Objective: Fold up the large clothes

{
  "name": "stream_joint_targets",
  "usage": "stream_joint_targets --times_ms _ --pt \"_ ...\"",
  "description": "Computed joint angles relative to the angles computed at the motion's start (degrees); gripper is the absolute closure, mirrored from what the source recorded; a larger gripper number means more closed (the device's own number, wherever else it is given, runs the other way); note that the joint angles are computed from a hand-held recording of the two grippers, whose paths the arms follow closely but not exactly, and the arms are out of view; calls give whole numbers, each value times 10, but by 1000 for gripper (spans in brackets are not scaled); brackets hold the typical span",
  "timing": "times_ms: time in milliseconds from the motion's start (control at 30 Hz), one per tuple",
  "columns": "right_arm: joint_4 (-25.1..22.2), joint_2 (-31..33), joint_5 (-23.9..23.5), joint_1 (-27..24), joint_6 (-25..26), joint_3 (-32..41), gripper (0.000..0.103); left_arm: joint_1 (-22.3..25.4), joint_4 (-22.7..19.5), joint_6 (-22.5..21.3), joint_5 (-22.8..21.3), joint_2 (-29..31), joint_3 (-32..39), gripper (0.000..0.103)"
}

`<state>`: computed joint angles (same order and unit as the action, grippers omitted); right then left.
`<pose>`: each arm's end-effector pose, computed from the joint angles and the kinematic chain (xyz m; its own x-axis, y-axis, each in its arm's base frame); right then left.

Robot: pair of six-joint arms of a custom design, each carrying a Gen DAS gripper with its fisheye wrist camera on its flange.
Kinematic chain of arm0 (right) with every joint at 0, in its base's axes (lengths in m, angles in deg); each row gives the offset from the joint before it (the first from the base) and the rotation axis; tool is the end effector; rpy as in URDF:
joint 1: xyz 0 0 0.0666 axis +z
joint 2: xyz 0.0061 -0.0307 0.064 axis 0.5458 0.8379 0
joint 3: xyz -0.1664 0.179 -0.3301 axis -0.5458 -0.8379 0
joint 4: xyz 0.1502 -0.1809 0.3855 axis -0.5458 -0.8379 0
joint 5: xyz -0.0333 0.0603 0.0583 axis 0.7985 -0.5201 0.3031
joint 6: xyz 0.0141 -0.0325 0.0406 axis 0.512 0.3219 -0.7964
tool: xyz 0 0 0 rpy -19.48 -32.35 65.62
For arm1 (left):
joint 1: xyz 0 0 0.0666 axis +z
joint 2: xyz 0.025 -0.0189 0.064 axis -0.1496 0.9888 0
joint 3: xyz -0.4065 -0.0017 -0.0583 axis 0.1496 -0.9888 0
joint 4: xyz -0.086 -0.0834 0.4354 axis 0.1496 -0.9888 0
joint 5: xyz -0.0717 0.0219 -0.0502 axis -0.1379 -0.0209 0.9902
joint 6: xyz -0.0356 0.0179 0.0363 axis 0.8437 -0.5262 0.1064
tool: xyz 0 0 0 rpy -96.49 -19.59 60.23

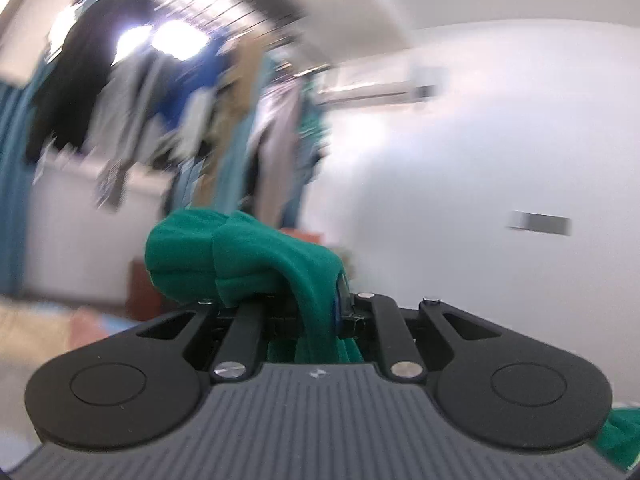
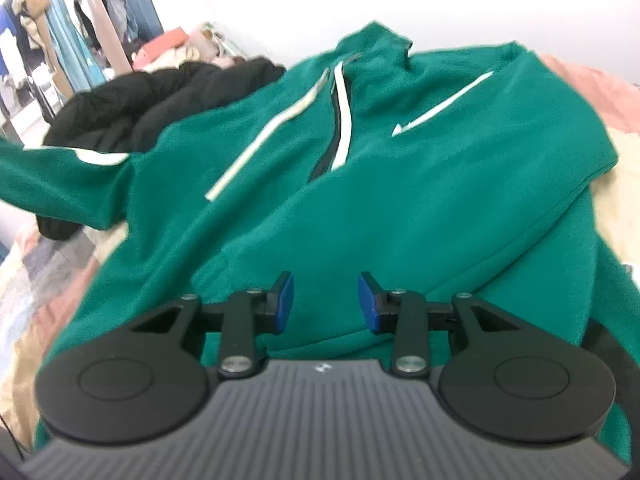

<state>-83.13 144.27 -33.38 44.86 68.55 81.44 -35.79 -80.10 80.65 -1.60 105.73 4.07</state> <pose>0.5414 0.1125 0.4452 -0.6407 0.2012 -0.7410 0.0052 0.9662 0.2579 0.5628 -0.2630 0.5518 0.1190 -0.1363 -0.9835 -0.2404 0.9571 -0.1618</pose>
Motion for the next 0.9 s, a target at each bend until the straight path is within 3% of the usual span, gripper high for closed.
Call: stream_joint_targets --times_ms 67,233,400,500,733,833,900 --pt "9 -16 5 -4 -15 -9 64 -26 -3 -36 13 22 40 88" --pt "51 -68 4 -29 -89 -39 63 -98 -58 -105 43 90 153 88" --pt "94 -105 -3 -63 -135 -73 63 -156 -133 -131 85 176 250 88" --pt "126 -124 7 -81 -151 -100 63 -184 -204 -102 101 237 319 88" --pt "166 -128 -16 -117 -201 -130 63 -218 -429 -4 146 394 516 88" --pt "171 -126 -20 -120 -206 -134 63 -216 -513 -4 174 449 598 88" --pt "170 -125 -19 -123 -206 -136 63 -214 -538 -11 185 466 629 87"
